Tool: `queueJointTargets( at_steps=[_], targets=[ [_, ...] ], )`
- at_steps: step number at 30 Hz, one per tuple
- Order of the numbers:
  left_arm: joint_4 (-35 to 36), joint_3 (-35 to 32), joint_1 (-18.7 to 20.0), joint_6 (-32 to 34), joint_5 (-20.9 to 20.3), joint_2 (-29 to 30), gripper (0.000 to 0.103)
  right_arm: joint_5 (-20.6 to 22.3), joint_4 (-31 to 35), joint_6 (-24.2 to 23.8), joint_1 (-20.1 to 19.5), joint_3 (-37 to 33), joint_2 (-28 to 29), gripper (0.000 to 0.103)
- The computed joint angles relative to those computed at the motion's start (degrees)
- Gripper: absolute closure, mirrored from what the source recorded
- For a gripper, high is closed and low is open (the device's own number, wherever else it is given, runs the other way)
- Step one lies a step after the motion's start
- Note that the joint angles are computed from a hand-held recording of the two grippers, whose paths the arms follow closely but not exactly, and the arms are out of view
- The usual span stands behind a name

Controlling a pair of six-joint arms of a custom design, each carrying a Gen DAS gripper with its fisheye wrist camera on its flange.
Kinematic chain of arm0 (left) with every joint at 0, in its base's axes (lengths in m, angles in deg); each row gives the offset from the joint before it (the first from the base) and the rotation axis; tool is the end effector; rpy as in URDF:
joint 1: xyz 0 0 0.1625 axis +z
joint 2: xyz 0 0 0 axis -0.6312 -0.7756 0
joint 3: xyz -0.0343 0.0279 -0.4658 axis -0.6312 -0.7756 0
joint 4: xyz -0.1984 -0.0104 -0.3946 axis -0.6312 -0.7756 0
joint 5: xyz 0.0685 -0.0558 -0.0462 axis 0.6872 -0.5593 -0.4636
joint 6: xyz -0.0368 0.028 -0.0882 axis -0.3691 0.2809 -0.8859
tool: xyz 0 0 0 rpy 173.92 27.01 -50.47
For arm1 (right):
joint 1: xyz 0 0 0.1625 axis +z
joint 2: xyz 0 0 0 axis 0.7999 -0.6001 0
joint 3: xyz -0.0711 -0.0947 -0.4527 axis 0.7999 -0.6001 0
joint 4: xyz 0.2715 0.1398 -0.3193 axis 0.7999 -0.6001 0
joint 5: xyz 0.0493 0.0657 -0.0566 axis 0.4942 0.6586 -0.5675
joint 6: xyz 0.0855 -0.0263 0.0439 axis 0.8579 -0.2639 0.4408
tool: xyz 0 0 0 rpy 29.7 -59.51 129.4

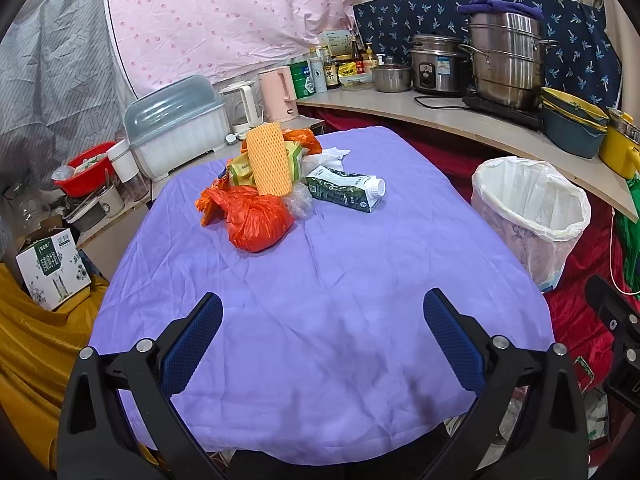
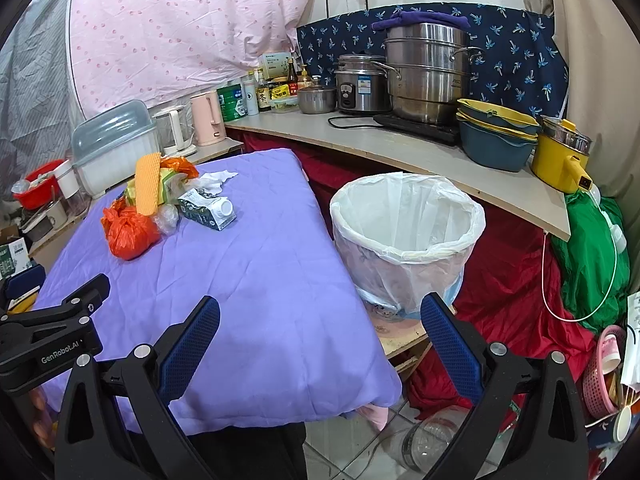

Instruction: Collect trash

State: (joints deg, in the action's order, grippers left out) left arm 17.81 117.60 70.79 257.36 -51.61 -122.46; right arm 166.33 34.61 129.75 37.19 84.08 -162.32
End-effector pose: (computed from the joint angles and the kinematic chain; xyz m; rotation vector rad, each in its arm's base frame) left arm -0.2874 -0.4266 -0.0148 0.9629 2.1360 -0.8437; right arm 0.0659 -0.3307 0.1834 -0.1443 -1.8939 1.2563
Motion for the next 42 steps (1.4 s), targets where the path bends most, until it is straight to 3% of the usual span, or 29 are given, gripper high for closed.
queueJointTargets(
  at_steps=[42],
  targets=[
    [-1.2, 0.5, 0.3, 0.6, 0.4, 0.0, 0.007, 0.6, -0.5, -0.1, 0.9, 0.3, -0.4, 0.007]
  ],
)
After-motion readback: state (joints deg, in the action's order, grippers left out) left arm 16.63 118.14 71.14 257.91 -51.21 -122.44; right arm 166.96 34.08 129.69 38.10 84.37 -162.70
